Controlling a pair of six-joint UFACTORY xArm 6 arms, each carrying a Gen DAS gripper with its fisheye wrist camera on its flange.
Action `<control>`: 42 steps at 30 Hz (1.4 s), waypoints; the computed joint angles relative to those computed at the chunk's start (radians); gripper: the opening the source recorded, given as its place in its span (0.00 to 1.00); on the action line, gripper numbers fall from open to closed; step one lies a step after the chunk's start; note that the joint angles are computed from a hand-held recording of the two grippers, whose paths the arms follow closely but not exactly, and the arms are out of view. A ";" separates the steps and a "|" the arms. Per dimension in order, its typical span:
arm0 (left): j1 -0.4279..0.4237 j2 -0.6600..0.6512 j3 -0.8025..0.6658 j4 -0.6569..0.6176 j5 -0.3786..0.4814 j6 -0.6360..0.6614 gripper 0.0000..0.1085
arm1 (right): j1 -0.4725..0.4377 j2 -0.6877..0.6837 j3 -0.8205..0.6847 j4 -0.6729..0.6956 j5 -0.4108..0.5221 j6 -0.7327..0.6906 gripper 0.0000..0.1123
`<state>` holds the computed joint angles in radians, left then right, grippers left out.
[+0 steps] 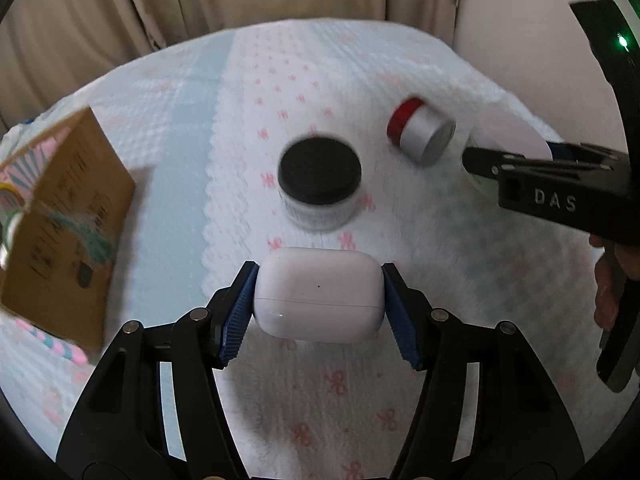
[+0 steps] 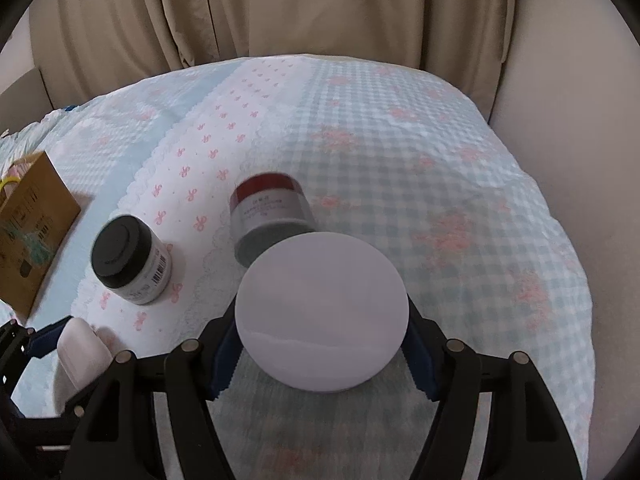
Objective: Organize rigid objects
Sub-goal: 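Carry the earbud case and white-lid jar over the cardboard box with both tools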
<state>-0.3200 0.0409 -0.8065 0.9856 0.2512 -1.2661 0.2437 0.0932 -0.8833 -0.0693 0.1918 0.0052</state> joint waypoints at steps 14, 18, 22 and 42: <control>0.009 -0.405 -0.012 -0.490 0.228 0.471 0.53 | 0.068 -0.279 -0.154 -0.008 0.338 0.125 0.59; 0.034 -0.518 -0.065 -0.587 0.369 0.586 0.53 | 0.127 -0.329 -0.255 0.008 0.461 0.127 0.59; 0.091 -0.601 -0.108 -0.664 0.475 0.683 0.53 | 0.193 -0.343 -0.346 0.021 0.552 0.151 0.59; 0.813 -0.550 -0.244 -1.373 0.694 1.695 0.53 | 0.588 0.060 -0.914 -0.155 0.827 0.632 0.59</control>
